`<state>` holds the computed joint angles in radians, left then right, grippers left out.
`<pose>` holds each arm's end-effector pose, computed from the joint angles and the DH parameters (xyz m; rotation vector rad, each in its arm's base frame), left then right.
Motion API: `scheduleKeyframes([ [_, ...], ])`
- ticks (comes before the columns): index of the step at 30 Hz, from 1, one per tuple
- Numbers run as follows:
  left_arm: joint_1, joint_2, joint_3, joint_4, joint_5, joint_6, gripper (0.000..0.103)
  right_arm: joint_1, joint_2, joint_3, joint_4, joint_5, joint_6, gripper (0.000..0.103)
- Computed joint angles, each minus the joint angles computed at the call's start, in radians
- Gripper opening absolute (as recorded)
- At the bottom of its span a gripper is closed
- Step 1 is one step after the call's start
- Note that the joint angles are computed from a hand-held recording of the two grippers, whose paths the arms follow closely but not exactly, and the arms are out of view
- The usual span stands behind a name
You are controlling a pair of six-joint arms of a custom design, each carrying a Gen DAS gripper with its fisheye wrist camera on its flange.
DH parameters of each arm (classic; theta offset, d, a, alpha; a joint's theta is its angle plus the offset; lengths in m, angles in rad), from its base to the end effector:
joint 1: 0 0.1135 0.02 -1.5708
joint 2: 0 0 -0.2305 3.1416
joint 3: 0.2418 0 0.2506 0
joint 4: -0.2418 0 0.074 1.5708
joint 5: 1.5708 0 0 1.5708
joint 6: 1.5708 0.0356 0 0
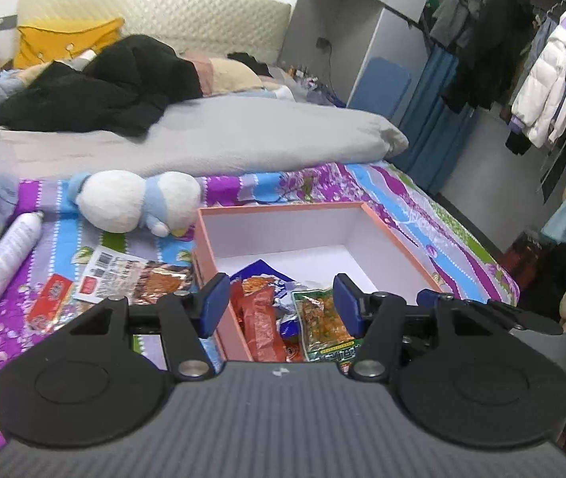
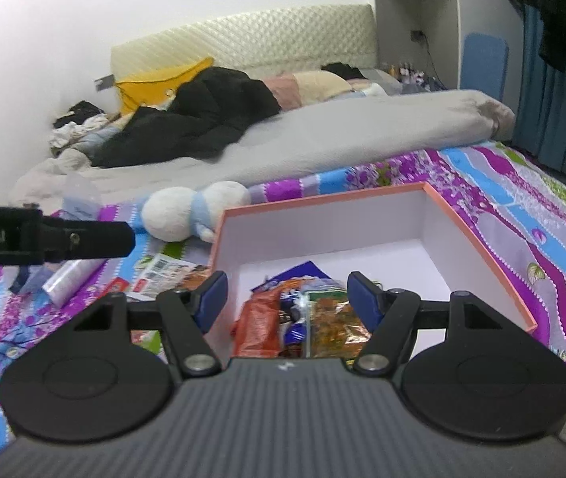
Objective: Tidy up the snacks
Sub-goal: 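Open both tools and withdraw them from the box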
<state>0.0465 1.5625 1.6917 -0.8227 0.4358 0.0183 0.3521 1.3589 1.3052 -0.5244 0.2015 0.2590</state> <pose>0.3337 0.0005 0.3669 0.1988 2.2177 -0.4565 0.2924 0.0998 0.3262 0.0174 2.1390 0.1420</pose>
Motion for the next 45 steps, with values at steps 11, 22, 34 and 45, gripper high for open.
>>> scheduleKeyframes([
  [11,0.237,-0.264,-0.208,-0.071,0.124,0.078,0.063,0.181,-0.120,-0.065,-0.036,0.112,0.042,0.069],
  [22,0.570,-0.435,-0.309,-0.215,0.308,0.248,0.069,0.351,-0.191,-0.118,-0.061,0.148,0.074,0.069],
  [34,0.796,-0.510,-0.484,-0.280,0.370,0.393,0.069,0.548,-0.217,-0.246,0.013,0.226,0.175,0.069],
  [45,0.790,-0.433,-0.541,-0.180,0.340,0.357,0.070,0.503,-0.095,-0.182,-0.023,0.200,0.128,0.069],
])
